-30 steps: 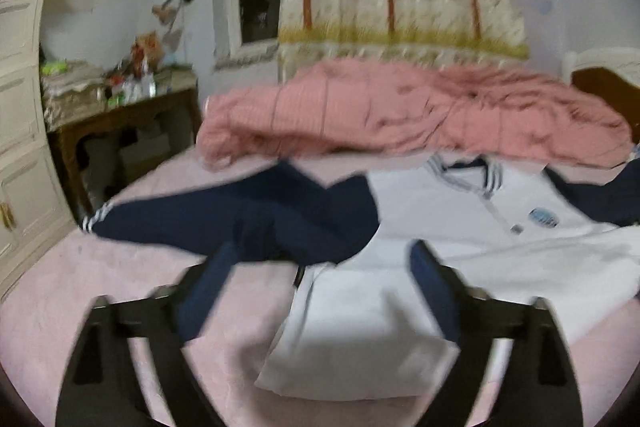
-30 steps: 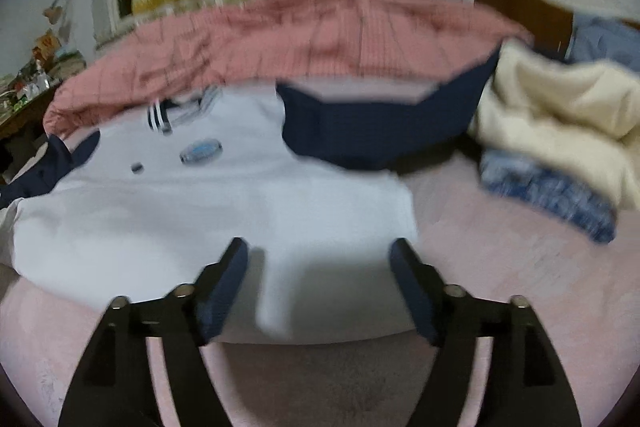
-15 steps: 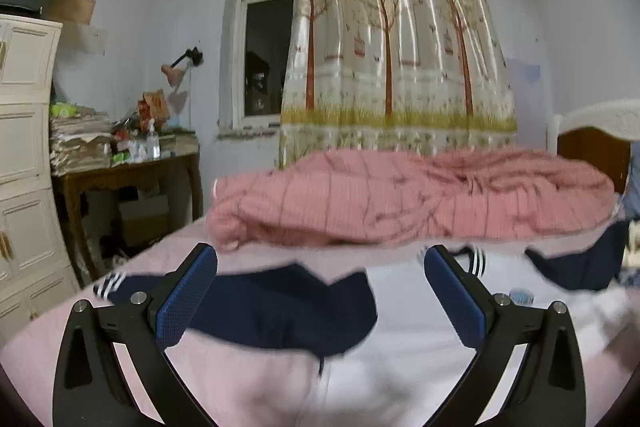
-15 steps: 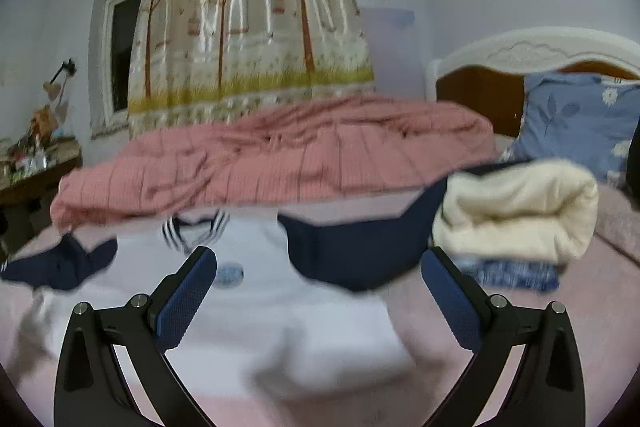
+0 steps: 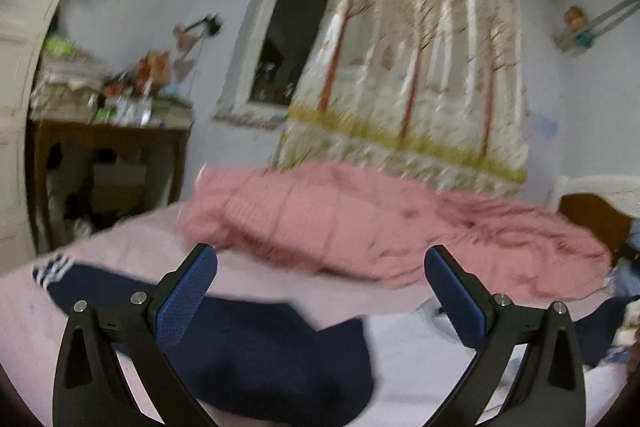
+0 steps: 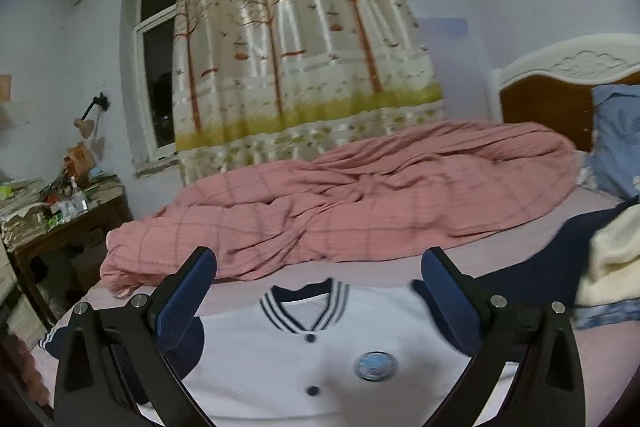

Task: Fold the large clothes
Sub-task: 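Lay the navy sleeve across the jacket front with the left gripper and release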

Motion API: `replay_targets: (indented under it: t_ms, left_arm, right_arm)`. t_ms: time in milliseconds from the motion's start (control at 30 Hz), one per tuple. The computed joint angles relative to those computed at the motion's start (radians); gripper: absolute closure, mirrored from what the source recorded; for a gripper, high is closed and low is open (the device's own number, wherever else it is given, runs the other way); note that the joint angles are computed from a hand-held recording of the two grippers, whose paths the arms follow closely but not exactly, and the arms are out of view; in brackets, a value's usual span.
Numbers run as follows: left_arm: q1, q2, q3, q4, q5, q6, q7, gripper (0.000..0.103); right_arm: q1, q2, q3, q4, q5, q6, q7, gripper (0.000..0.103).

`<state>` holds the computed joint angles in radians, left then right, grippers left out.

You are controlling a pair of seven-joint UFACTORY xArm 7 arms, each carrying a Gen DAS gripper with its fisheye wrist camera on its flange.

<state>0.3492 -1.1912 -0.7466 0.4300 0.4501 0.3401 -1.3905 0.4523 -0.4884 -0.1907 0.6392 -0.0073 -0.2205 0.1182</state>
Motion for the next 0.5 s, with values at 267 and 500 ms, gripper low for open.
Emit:
replay_targets:
  t_ms: [267,500]
  left_arm:
    - [-0.023,0.096,0.199,-0.165,-0.031,0.073,-0.016,0.000]
    - [-0.067,0.043,0.354,-0.271,-0.040,0.113,0.018,0.001]
  right_arm:
    - [-0.134,0.297,0.140,0.071,-0.036,-0.010,0.003,0.000]
    - [-0.406,0.379,0.433,0.086,0.036,0.020,-0.127,0.000]
